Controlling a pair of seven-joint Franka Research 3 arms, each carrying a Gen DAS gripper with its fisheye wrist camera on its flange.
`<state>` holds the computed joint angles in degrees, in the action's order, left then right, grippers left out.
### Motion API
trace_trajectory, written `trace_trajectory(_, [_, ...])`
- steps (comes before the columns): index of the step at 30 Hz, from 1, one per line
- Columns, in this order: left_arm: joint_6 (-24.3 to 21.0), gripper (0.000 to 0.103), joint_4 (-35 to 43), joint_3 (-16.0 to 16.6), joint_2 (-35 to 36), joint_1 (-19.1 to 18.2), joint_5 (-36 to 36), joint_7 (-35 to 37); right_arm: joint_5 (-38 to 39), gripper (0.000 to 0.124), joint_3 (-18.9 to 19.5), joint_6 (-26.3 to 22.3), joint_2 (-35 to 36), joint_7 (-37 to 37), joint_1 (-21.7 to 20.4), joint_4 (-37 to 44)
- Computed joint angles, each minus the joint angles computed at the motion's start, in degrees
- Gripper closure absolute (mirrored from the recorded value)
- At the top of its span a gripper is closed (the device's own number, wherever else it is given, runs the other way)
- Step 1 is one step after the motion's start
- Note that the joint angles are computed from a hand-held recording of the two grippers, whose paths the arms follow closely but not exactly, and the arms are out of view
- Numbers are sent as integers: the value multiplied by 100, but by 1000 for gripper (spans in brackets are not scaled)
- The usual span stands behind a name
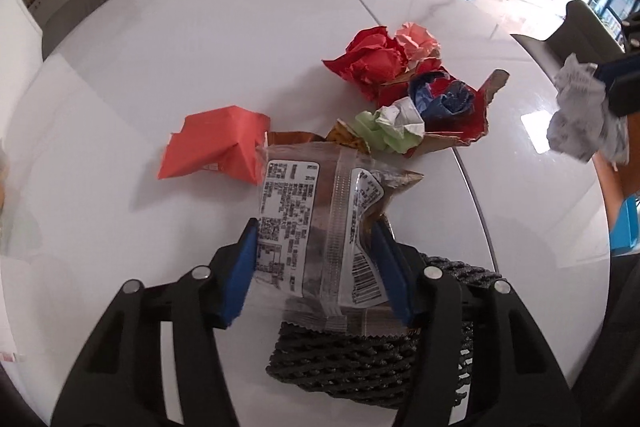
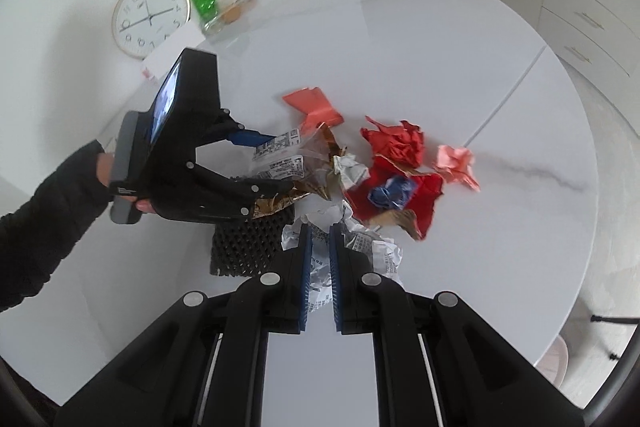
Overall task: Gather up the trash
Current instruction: 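Grasp the snack bag with the left tool while the right tool grasps crumpled white paper, then drop the white paper into the wastebasket with the right tool while the left tool carries the bag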
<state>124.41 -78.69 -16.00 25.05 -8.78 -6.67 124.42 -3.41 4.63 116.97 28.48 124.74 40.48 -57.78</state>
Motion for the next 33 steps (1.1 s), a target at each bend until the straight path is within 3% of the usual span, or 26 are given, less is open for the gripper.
trace_trajectory(8, [510, 53, -951, -2, -914, 178, -471, -100, 38, 114, 82, 619, -827, 409, -110, -1207])
trace_trajectory(13, [760, 52, -1527, 71, -1605, 127, -781, -327, -181, 114, 151, 1101, -1789, 986, -241, -2485])
trace_trajectory(16, [885, 53, -1793, 85, -1960, -72, -769, -566, -410, 114, 259, 1096, -2515, 1460, -426, -3358])
trace_trajectory(23, [991, 52, -2021, -116, -2230, -767, -701, -1163, -364, 114, 486, 434, -4503, 2359, -1100, -5798])
trace_trajectory(26, [823, 52, -1769, -269, -2012, -1071, -861, -1441, -52, 114, 438, 478, -5177, 2307, -1360, -6869])
trace_trajectory(33, [283, 52, -615, -583, -1008, -1877, -69, -2382, 741, 106, 345, 1039, -5743, 1596, -1743, -8379])
